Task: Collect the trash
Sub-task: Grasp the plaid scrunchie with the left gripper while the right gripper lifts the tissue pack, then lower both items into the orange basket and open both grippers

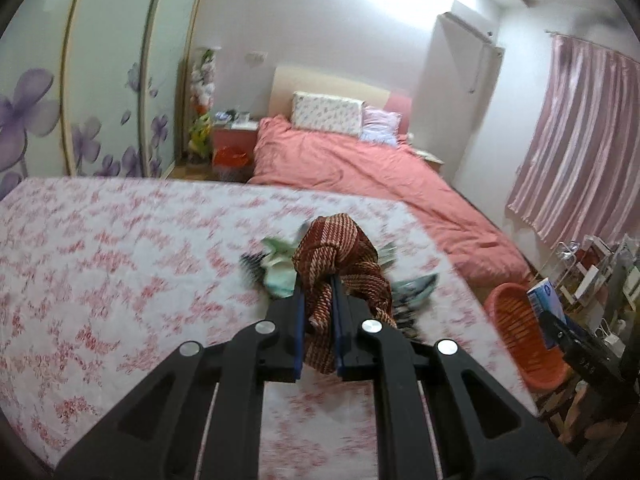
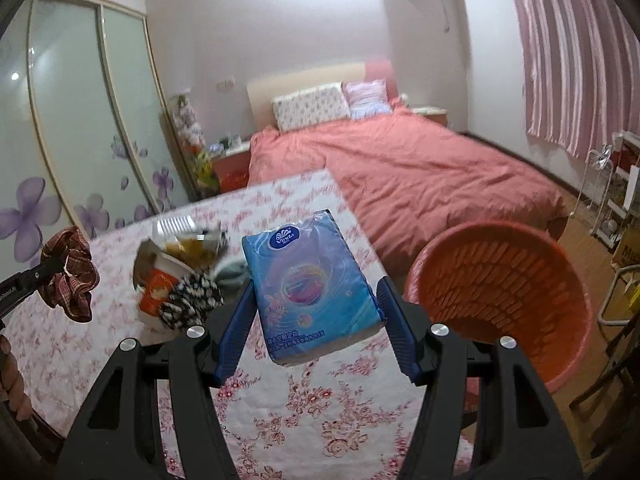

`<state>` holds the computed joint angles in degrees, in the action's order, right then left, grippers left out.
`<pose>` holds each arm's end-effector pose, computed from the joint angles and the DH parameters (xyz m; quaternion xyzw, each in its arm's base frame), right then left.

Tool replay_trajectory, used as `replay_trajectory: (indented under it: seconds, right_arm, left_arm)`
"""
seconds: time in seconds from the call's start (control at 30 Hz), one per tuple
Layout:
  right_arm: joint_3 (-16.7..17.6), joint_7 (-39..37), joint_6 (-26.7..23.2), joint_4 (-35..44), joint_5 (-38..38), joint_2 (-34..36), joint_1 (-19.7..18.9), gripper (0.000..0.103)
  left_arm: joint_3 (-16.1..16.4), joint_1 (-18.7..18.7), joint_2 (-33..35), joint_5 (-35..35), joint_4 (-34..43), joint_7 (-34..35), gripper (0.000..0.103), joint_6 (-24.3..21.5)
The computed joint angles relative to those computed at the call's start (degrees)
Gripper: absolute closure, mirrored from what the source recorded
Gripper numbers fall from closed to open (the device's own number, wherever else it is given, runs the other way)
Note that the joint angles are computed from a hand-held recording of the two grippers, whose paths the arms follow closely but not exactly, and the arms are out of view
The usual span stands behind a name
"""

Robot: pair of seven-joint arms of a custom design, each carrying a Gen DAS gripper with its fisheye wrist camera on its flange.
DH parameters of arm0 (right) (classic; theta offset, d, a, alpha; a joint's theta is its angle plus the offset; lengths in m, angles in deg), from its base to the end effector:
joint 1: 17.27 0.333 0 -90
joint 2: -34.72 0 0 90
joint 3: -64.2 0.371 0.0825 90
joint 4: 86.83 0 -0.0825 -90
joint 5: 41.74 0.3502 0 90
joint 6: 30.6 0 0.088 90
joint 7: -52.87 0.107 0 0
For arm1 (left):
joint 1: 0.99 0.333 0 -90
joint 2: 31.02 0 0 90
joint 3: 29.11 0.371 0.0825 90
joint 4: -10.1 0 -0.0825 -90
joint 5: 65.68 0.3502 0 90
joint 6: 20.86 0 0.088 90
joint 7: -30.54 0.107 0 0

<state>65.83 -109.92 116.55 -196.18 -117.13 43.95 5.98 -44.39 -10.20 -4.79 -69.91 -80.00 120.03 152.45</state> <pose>0.5480 0.2699 0.5287 -0.4658 0.7384 -0.3463 0.3434 0.6784 -0.2513 0.5712 -0.5331 0.6927 -0.4414 0.2028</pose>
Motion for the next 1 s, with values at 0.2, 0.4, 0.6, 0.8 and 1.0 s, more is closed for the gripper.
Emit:
replay_trajectory:
  seconds: [0.2, 0.4, 0.6, 0.8, 1.0]
  right_arm:
    - [1.8, 5.1, -10.0, -2.5, -5.7, -3.8, 1.6, 0.042]
    - [4.3, 7.6, -22.3, -4.6, -7.5, -5.8, 2.4, 0.042]
    - [5.3, 11.4, -30.7, -7.1, -8.2, -7.3, 2.4, 0.042]
    - [5.5, 16.2, -34.0, -10.0, -8.2, -8.7, 1.4, 0.042]
    - [6.0, 18.9, -35.3, -11.9, -7.1, -9.4, 0.7, 0.042]
  left_arm:
    - [-4.5, 0.0, -0.2, -0.6, 0.7, 3.7, 0.091, 0.7]
    - [-7.2, -1.6, 1.3, -2.1, 3.1, 7.0, 0.091, -1.0]
    - [-8.4, -3.9, 2.9, -3.1, 5.2, 9.7, 0.091, -1.9]
    - [-9.7, -6.1, 4.9, -4.1, 8.0, 11.9, 0.091, -3.0]
    - [-10.6, -8.8, 7.9, -4.8, 12.1, 14.1, 0.091, -5.2]
